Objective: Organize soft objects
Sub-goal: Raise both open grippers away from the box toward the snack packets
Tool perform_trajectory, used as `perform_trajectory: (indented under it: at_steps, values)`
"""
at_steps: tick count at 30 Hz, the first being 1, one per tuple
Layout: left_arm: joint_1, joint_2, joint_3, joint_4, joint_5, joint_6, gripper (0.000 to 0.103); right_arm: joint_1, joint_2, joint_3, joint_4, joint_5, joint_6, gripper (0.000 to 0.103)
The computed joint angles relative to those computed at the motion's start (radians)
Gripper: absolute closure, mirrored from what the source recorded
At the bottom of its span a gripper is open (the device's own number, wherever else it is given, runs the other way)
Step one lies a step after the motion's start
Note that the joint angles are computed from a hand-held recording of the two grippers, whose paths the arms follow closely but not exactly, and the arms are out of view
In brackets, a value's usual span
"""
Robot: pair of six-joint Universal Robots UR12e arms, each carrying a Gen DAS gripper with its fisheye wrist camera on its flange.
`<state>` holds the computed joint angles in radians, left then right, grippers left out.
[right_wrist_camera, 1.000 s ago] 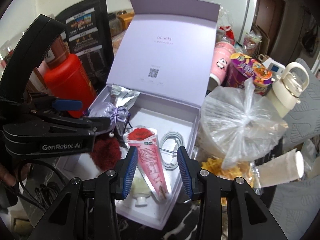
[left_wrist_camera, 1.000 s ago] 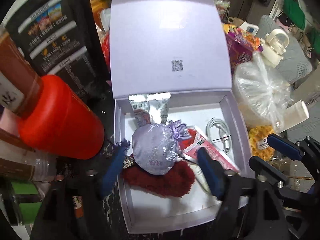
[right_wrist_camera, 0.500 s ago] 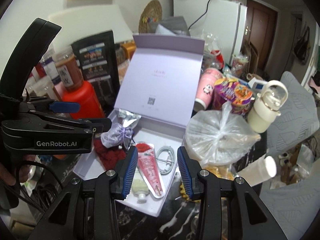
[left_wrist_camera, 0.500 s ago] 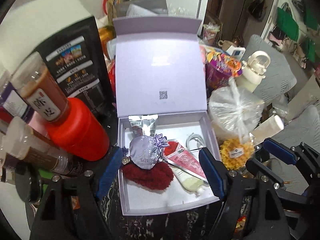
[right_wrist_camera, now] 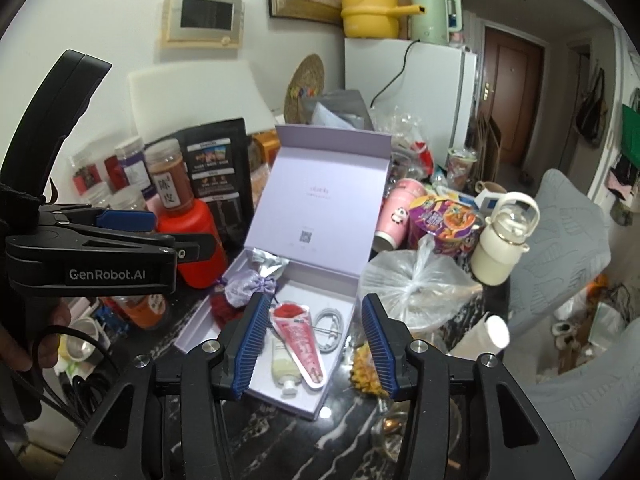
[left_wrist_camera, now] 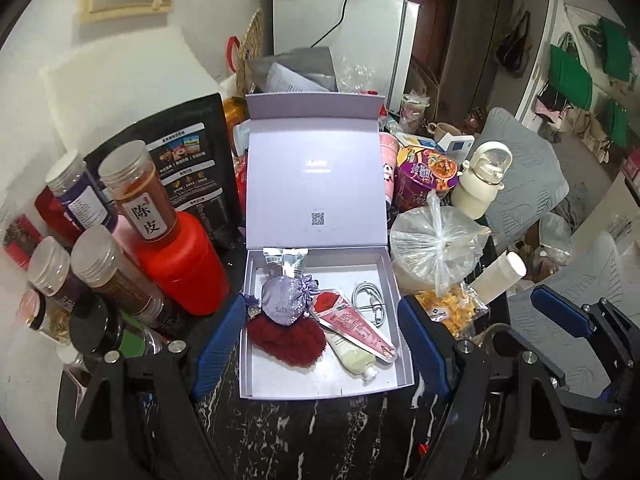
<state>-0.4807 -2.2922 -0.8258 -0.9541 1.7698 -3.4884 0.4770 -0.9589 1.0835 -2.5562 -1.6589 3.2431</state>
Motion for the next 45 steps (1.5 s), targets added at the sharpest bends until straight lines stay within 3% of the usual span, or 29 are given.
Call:
perform_trajectory:
  at_steps: [16, 31, 45]
  values:
    - [-0.06, 0.09, -0.113, 0.083, 0.083, -0.051, 0.024, 0.005, -0.127, 0.175, -0.124, -0.003, -0.022, 0.048]
    - [-0.123, 0.16, -0.215, 0.08, 0.151, -0.13, 0.024, 0.003, -0.248, 0.35, -0.19, 0.034, -0.032, 0.047]
    - [-0.191, 0.21, -0.296, 0.054, 0.209, -0.244, 0.015, -0.009, -0.358, 0.501, -0.211, 0.087, -0.054, 0.047]
